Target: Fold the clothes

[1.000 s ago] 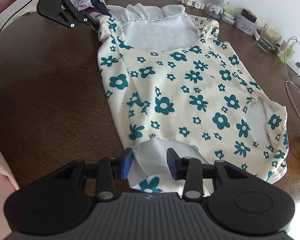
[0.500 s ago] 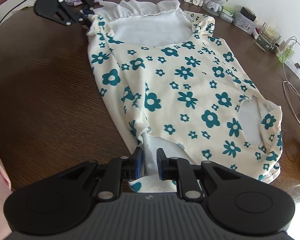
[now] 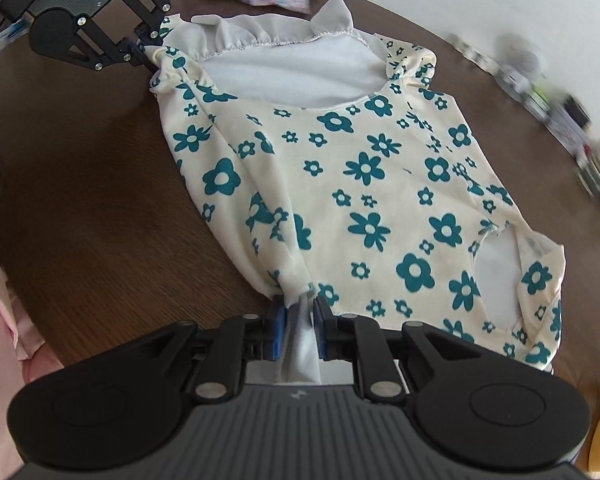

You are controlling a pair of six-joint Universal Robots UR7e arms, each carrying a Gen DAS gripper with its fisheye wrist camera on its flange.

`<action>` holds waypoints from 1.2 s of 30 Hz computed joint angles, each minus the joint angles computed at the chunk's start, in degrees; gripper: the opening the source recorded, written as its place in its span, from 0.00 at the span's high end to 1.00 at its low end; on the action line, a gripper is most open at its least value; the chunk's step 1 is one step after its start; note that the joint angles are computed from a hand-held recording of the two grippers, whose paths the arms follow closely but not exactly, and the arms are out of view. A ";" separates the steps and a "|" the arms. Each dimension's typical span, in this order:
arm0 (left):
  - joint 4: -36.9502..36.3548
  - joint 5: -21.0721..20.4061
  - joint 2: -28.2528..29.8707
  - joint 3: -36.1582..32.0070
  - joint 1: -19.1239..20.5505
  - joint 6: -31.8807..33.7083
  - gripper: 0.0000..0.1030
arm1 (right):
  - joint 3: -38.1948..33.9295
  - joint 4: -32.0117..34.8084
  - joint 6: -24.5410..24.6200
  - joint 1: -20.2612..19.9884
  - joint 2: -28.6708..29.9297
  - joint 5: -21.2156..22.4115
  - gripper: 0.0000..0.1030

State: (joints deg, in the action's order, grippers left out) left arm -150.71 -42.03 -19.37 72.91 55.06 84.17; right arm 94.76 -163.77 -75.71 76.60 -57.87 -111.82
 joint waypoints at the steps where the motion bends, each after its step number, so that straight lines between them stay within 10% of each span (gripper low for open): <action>1: 0.19 0.85 -1.39 2.45 -0.34 -2.31 0.98 | -0.17 0.83 -1.36 0.11 0.12 0.47 0.85; 8: 3.68 3.52 -9.74 16.07 -2.78 -17.35 0.97 | -0.22 4.83 -9.13 1.29 0.95 3.01 0.85; 24: -0.75 -1.64 -12.05 19.15 -1.77 -12.52 0.95 | 2.83 4.36 -10.39 0.72 -2.79 -2.80 0.85; 30: -7.11 -4.57 -12.90 19.44 -0.60 -12.36 0.60 | 3.31 3.09 -5.21 0.51 -4.02 0.28 0.77; 36: -17.45 -4.82 -14.45 17.23 1.42 -27.96 0.35 | 1.44 -3.70 4.95 -0.49 -4.16 7.97 0.57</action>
State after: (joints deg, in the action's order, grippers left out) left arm -168.16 -46.85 -33.82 90.14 56.48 56.21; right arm 96.21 -167.47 -70.76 76.11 -62.03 -103.85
